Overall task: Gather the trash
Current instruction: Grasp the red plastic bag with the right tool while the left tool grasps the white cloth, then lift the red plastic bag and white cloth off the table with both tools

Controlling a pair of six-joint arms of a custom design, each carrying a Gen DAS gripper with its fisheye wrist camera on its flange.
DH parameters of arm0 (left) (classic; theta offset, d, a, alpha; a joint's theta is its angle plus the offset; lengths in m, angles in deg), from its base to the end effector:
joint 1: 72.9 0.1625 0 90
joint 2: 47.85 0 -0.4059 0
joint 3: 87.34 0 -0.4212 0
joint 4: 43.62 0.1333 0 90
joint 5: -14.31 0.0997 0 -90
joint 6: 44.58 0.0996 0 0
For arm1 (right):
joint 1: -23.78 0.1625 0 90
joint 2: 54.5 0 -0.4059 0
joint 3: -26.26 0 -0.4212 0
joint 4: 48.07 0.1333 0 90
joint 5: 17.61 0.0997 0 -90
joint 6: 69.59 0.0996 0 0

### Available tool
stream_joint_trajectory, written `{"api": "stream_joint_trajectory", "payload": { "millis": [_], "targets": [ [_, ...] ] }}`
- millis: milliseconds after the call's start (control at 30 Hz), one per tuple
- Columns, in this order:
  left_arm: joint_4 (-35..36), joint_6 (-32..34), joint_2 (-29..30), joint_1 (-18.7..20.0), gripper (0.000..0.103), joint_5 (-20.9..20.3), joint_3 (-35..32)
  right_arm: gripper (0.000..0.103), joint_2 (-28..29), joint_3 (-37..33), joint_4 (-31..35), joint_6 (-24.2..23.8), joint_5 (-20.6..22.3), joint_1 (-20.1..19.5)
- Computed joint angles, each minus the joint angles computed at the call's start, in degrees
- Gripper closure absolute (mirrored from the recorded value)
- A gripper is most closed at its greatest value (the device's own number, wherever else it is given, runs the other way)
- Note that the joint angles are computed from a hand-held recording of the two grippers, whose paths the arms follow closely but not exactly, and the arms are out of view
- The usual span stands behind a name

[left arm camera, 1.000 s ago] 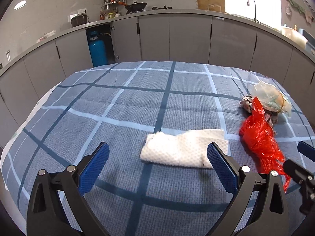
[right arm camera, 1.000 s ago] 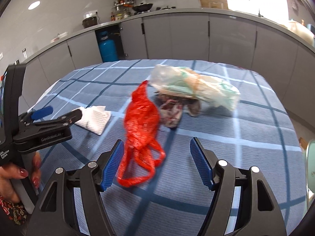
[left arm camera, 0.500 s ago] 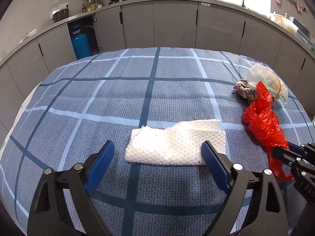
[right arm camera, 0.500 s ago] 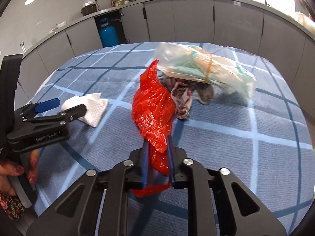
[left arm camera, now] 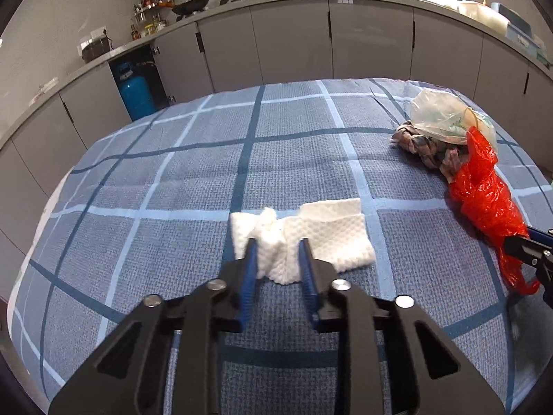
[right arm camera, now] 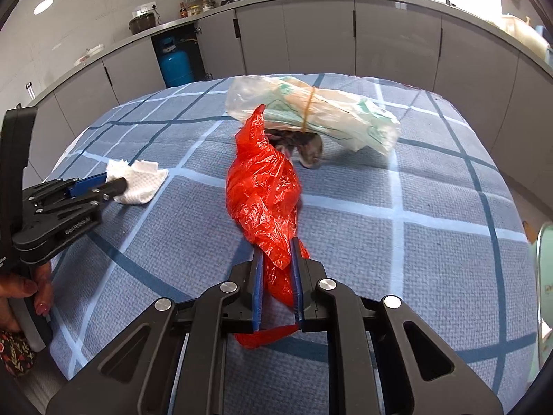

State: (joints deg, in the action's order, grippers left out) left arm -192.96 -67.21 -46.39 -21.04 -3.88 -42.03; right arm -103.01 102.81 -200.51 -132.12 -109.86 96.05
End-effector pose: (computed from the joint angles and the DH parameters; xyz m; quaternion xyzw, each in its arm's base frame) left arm -0.3138 -0.7687 -0.1634 0.0450 0.8064 -0.3713 0.4580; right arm -0.1140 -0.7816 0.2428 0.3586 -0.8852 0.2140 0.2049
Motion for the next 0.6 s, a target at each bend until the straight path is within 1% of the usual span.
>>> {"api": "stream_joint_trajectory", "payload": {
  "millis": [33,167,367,433,500,533,567,600],
  "targets": [
    [-1.00,0.19,-0.05,-0.14,0.086,0.01,0.34,0.088,-0.13,0.02,-0.02,-0.05,0.12,-0.16],
    [-4.51,-0.57,-0.96,-0.39,0.088,-0.78,2.56,0.088,-0.57,0.15,-0.06,-0.48,0.50,-0.57],
    [-8.46,-2.21,-1.87,-1.20,0.091,-1.62,5.59,0.088,-1.03,-0.28,0.42,0.15,0.92,-1.23],
    [-8.38,-3.98,-1.99,-1.75,0.091,-1.79,6.68,0.088,-1.05,-0.66,0.75,0.56,1.03,-1.37],
    [-7.32,-4.75,-1.76,-2.04,0.086,-1.25,6.92,0.088,-1.09,-0.97,1.06,0.83,1.21,-1.51],
    [-6.55,-4.76,-1.31,-2.24,0.064,0.15,6.63,0.088,-1.11,-1.06,1.14,0.93,1.27,-1.56],
    [-5.38,-5.54,-1.41,-2.32,0.024,1.07,6.84,0.088,-1.12,-1.20,1.39,1.04,1.35,-1.59],
    [-4.29,-6.50,-1.48,-2.39,0.014,2.13,6.99,0.088,-1.17,-1.21,1.53,1.08,1.43,-1.63]
  ]
}}
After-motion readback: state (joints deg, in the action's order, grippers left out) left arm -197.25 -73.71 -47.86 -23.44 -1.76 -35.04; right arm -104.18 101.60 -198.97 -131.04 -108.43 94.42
